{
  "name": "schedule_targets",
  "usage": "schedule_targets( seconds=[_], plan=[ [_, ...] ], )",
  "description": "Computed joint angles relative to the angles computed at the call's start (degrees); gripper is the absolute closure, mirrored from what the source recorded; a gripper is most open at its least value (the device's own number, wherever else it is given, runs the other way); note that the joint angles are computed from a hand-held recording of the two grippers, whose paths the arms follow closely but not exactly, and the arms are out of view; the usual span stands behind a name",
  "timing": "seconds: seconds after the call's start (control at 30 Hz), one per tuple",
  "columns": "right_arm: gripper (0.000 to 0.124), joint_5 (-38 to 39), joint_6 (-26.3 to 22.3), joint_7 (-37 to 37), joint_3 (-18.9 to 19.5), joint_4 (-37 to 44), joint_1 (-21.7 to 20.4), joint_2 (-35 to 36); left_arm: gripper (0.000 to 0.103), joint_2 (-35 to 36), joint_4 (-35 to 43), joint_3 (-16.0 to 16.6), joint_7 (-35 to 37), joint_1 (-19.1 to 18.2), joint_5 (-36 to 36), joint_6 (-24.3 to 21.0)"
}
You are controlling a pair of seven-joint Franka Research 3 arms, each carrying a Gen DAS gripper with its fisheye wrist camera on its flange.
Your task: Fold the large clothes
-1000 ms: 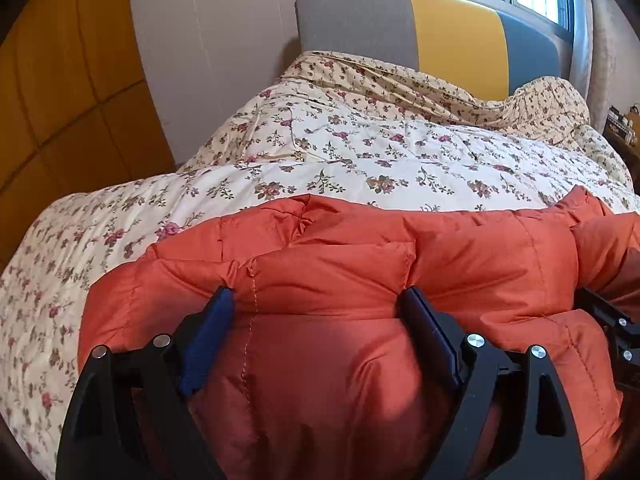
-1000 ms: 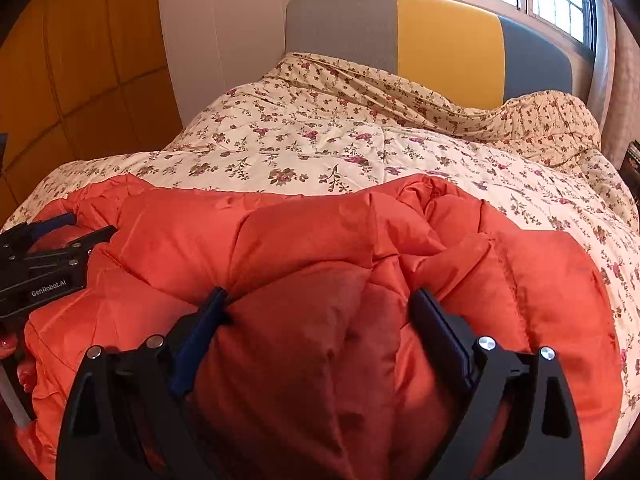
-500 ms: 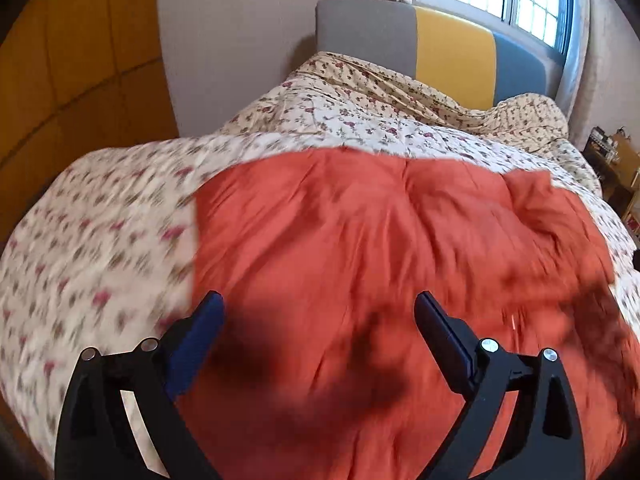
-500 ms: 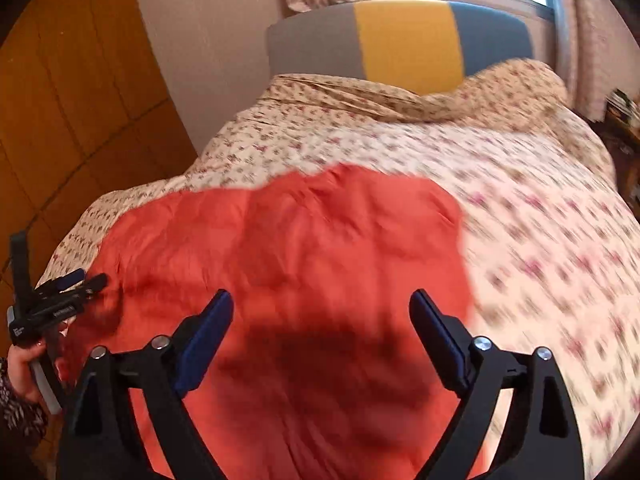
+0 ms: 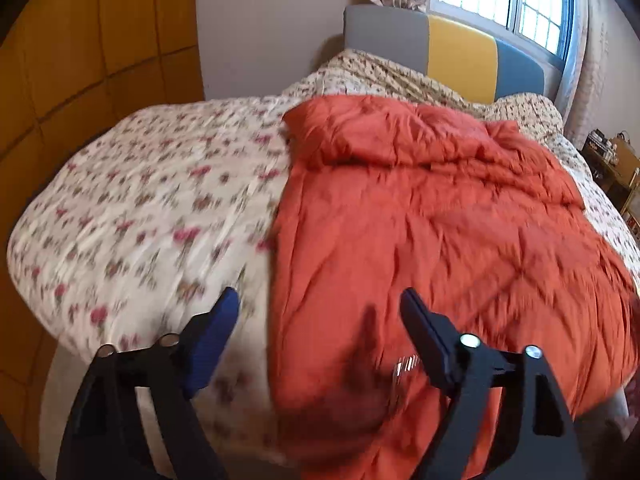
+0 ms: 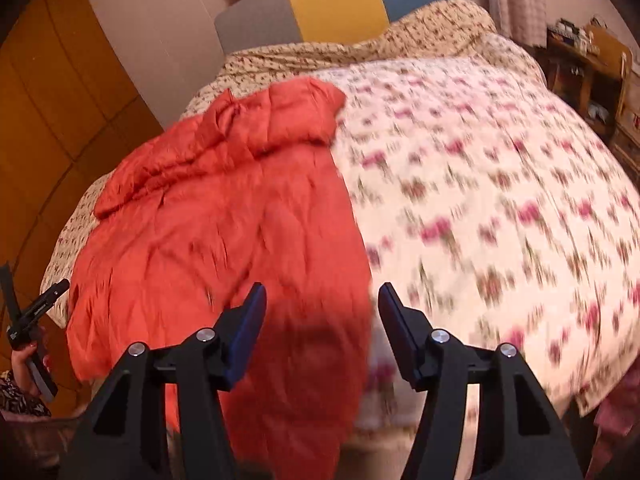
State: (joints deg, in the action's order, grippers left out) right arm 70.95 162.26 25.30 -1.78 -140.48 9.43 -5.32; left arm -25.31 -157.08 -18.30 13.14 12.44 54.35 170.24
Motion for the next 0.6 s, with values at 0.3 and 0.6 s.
schedule_targets(
  seconds=[0.3,0.6],
  plan=[
    [0.074,-7.3,-5.0,7.1,-0.8,-6.3,-0.4,-3.5,0.023,-8.0,-11.0,2.0,2.0,-3.8,-9.8,5.3],
    [0.089,-12.8,-3.6,10.7,-0.2,-7.4,1.2,-2.5,0.032,-7.1,-16.0,3.9,7.6,-8.0,-17.4,11.1]
  ],
)
